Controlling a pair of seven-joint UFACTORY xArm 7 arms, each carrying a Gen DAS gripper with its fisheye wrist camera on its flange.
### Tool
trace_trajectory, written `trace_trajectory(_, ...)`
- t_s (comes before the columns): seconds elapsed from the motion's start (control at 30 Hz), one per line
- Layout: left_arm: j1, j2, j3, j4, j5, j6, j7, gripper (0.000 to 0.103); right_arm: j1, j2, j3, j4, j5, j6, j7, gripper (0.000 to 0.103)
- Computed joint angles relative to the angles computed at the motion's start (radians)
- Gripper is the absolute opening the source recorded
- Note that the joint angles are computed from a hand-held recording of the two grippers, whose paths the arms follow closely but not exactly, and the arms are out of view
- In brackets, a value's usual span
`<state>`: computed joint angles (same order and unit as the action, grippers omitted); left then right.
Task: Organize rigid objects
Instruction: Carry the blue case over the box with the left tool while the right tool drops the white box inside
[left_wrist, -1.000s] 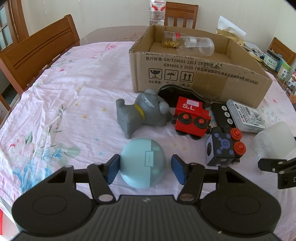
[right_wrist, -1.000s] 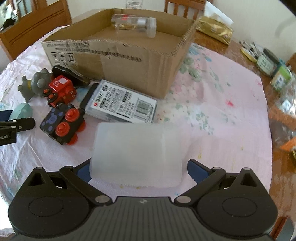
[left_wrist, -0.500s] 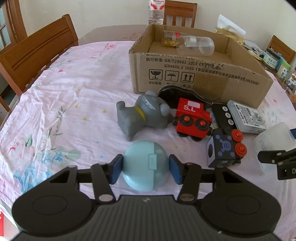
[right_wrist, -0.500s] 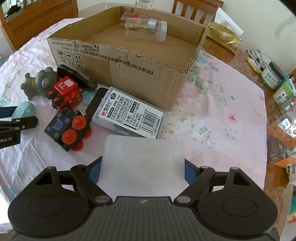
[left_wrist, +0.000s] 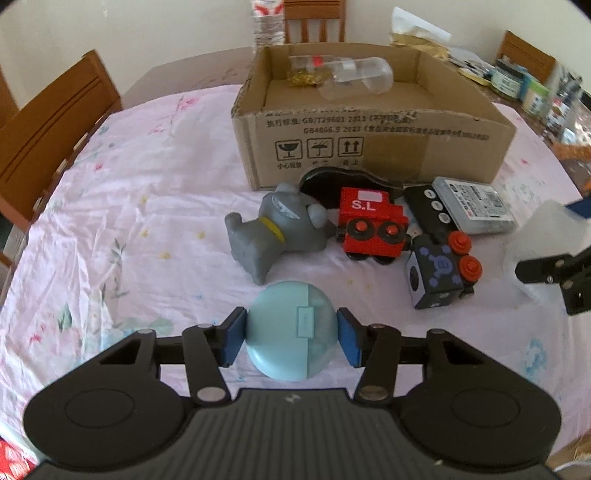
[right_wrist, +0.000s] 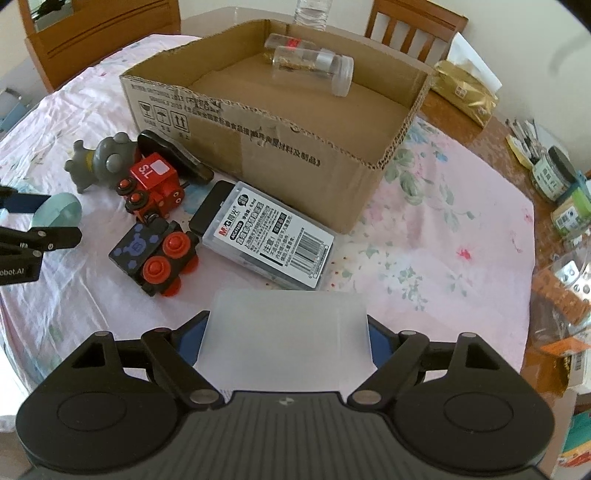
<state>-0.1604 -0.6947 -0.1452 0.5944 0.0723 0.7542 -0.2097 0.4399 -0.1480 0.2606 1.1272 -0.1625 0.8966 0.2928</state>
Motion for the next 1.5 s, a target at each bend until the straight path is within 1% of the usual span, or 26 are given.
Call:
trace_trajectory(0.1, -0.017, 0.005, 0.028, 0.025, -0.017, 0.023, 0.044, 0.052, 0.001, -0.009, -0.006, 0.009, 0.013, 0.006, -0.028, 0.087)
trace_trajectory(0.23, -0.043, -0.002, 0.069, 0.067, -0.055, 0.064, 0.139, 0.052, 0.000, -0.019, -0.020, 0.043, 0.071, 0.017, -0.099, 0.087)
trace_trajectory(0.43, -0.063, 0.017, 0.113, 0.162, -0.132, 0.125, 0.275, 0.052, -0.017, -0.003, -0.035, 0.127, 0.119, 0.002, -0.178, 0.087)
trace_trajectory(0.53, -0.052, 0.039, 0.110, 0.207, -0.143, 0.125, 0.318, 0.052, -0.028, 0.032, -0.040, 0.190, 0.123, -0.027, -0.198, 0.087)
trace_trajectory(0.73, -0.026, 0.101, 0.109, 0.278, -0.156, 0.073, 0.369, 0.052, -0.039, 0.139, -0.047, 0.312, 0.089, -0.088, -0.208, 0.087)
trace_trajectory(0.87, -0.011, 0.157, 0.112, 0.331, -0.161, 0.049, 0.388, 0.052, -0.031, 0.230, -0.058, 0.403, 0.074, -0.094, -0.194, 0.087)
trace_trajectory(1.03, 0.003, 0.223, 0.110, 0.382, -0.158, 0.014, 0.409, 0.052, -0.014, 0.307, -0.076, 0.465, 0.056, -0.114, -0.152, 0.088)
trace_trajectory(1.07, 0.005, 0.235, 0.110, 0.392, -0.157, 0.010, 0.413, 0.052, -0.009, 0.314, -0.083, 0.460, 0.037, -0.136, -0.128, 0.093)
trace_trajectory(1.1, 0.007, 0.250, 0.110, 0.402, -0.157, 0.003, 0.417, 0.052, -0.002, 0.323, -0.090, 0.462, 0.013, -0.136, -0.103, 0.103)
trace_trajectory(1.17, 0.007, 0.264, 0.113, 0.412, -0.162, -0.006, 0.429, 0.052, -0.007, 0.324, -0.091, 0.455, 0.033, -0.129, -0.094, 0.103)
trace_trajectory(1.27, 0.007, 0.296, 0.116, 0.433, -0.170, -0.021, 0.447, 0.052, -0.016, 0.290, -0.090, 0.410, 0.065, -0.131, -0.082, 0.103)
trace_trajectory(1.4, 0.005, 0.344, 0.119, 0.467, -0.187, -0.038, 0.474, 0.052, -0.019, 0.237, -0.089, 0.354, 0.053, -0.132, -0.023, 0.103)
trace_trajectory(1.5, 0.005, 0.383, 0.121, 0.496, -0.202, -0.045, 0.493, 0.052, -0.021, 0.191, -0.085, 0.308, 0.015, -0.143, 0.056, 0.103)
